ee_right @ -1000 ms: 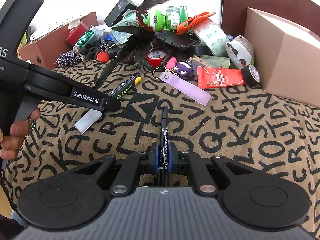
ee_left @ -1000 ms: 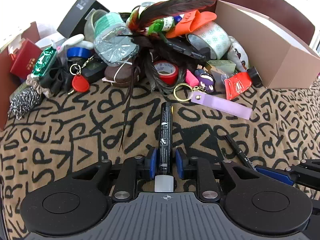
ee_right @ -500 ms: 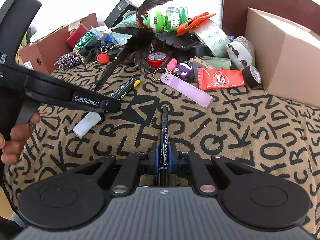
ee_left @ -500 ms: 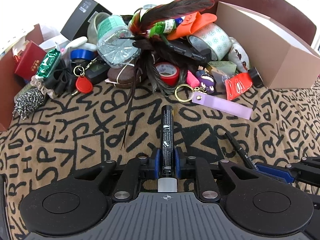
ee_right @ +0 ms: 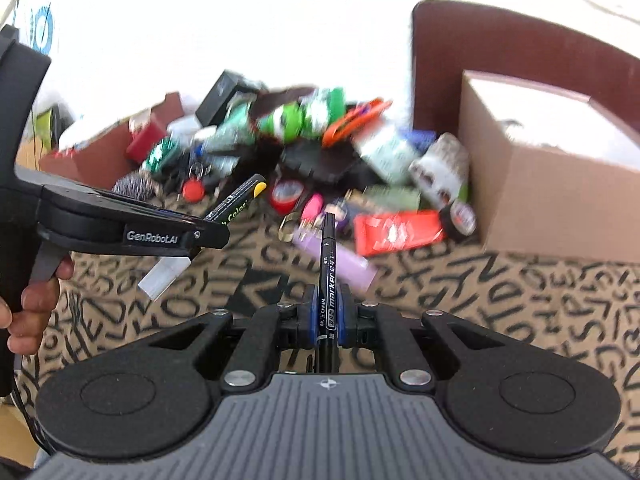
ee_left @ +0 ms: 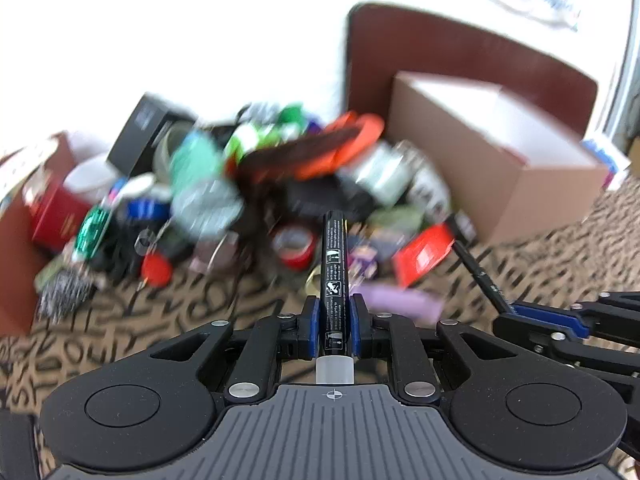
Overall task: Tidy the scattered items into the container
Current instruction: 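Lift both markers and carry them over the box, then open both tools to drop the markers into the box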
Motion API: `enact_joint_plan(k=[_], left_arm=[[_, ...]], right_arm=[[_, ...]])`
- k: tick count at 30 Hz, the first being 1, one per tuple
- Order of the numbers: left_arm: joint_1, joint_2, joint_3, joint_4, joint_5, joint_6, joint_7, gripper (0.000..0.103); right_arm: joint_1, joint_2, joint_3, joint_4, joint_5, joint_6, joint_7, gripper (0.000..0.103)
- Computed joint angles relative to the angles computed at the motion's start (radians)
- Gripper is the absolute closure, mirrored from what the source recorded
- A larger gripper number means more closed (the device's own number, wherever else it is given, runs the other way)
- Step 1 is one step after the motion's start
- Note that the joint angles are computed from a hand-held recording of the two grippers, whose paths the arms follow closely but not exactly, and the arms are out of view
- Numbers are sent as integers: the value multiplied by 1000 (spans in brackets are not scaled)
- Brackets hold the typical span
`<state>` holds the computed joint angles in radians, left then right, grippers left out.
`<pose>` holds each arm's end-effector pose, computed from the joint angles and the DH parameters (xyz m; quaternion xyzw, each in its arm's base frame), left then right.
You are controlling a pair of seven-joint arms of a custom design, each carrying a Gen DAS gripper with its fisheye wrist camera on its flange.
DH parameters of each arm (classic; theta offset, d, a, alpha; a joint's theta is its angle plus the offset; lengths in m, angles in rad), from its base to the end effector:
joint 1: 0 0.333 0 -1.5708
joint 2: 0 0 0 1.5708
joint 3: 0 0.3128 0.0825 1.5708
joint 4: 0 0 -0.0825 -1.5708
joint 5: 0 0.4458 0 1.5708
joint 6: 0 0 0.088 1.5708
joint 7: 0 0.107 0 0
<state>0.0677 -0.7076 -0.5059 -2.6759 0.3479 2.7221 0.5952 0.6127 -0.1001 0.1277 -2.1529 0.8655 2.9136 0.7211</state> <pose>0.4062 -0.2007 0.4676 -0.7230 0.5581 -0.2705 0.3044 0.4827 0.3800 0.4968 -0.8298 0.3217 -0.1159 0.4410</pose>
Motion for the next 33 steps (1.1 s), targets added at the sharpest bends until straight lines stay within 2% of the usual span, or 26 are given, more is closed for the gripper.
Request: enact_joint_plan(k=[8, 12, 15, 18, 21, 24, 27, 33], left_arm=[[39, 88, 9, 135, 24, 90, 80, 91], [89, 174, -26, 244, 65, 113, 102, 91], [108, 269, -40, 340, 99, 119, 95, 91], [101, 396, -32, 449, 141, 130, 70, 91], [116, 526, -52, 571, 245, 106, 4, 91], [86, 672, -39, 707, 280, 65, -8, 91], [34, 812, -14, 845, 349, 4, -35, 91], [-82, 1044, 60, 1088, 355, -108, 5, 91]], right_arm=[[-17, 17, -22, 78, 68, 71, -91, 92], [-54, 56, -18, 139, 24, 115, -42, 92], [-93, 95, -8, 190, -64, 126, 39, 92], [-131, 149, 4, 242, -241, 154, 184, 92], [-147, 210, -13, 303, -415, 160, 322, 92], [-126, 282, -79, 382, -623, 144, 483, 92], [-129, 367, -120, 485, -741, 98, 579, 92], [-197, 547, -110, 720, -841, -55, 681, 92]])
